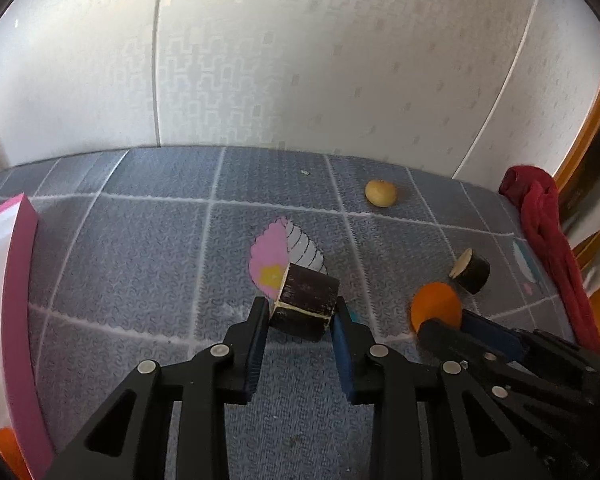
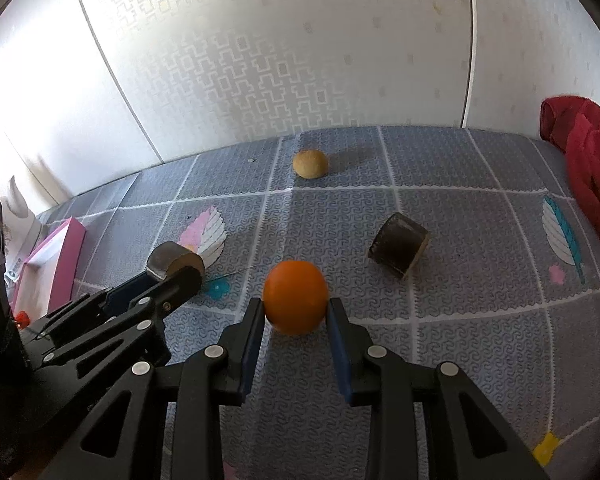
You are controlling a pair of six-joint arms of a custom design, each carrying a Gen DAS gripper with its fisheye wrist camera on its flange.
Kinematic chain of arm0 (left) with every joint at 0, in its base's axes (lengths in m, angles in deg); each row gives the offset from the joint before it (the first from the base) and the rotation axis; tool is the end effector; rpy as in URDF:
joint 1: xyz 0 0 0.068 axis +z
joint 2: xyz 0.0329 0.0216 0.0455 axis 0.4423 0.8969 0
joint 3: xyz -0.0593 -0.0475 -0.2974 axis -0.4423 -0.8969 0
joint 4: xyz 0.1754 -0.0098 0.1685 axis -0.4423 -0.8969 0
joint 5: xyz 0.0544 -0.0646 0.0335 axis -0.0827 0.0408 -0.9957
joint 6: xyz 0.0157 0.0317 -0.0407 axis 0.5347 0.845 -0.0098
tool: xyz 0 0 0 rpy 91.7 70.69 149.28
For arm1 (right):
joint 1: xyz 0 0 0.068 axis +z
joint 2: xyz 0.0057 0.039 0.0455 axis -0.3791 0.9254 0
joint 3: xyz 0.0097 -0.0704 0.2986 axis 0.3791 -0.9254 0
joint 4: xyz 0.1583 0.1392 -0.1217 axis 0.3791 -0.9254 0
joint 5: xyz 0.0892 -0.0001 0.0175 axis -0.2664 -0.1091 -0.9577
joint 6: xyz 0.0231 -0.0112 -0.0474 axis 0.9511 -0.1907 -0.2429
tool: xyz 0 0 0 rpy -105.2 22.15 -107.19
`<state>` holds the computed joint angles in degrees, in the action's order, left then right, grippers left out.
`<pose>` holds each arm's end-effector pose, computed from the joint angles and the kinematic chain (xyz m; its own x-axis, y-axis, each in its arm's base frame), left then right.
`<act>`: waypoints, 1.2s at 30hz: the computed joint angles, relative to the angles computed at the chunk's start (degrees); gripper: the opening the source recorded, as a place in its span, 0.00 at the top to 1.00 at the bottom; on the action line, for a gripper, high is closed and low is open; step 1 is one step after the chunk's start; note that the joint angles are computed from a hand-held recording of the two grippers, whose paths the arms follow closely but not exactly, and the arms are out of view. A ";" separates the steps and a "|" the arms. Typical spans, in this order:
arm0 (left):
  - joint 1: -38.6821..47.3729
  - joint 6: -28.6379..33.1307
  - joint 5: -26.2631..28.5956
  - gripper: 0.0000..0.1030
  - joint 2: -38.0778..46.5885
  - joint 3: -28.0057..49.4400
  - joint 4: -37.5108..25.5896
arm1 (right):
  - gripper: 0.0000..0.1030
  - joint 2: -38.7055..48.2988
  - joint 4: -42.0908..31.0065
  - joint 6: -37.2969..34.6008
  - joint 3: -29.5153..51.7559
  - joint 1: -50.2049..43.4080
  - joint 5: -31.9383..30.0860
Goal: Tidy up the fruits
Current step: 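Carry the brown cylinder in the left tool while the right tool carries the orange toward the tray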
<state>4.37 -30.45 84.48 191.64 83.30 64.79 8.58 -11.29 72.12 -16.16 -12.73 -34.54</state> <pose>0.2714 -0.1094 0.1094 -0.7772 0.0077 -0.6292 0.1660 0.9670 -0.1932 0.2399 0.0417 0.1303 -0.8071 0.1122 -0.5797 0.0107 0.9844 0.1757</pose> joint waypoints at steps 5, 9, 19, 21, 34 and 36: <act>-1.54 -0.57 -3.76 0.70 -1.70 -2.80 1.72 | 0.68 -0.25 -0.39 -0.35 0.12 0.73 1.69; -1.62 -1.55 -4.62 0.71 -2.16 -3.79 2.04 | 0.68 0.03 0.75 -0.96 -0.24 1.34 2.88; -4.26 -3.04 -9.61 0.72 -4.93 -7.14 1.36 | 0.69 -0.83 0.97 -0.92 -1.48 2.69 2.62; -4.19 -3.35 -9.44 0.72 -5.34 -7.78 1.51 | 0.69 -1.20 0.58 -1.02 -1.70 4.39 3.99; -2.77 -5.82 -10.57 0.74 -9.25 -11.33 -0.64 | 0.69 -3.88 -1.92 1.86 -3.57 11.05 8.02; -2.65 -5.77 -10.71 0.74 -9.89 -11.92 -0.85 | 0.69 -4.31 -2.31 2.42 -3.93 12.34 9.14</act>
<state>1.72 -36.22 73.77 181.76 71.38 63.94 4.27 -13.60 74.55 -20.09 -0.39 -25.40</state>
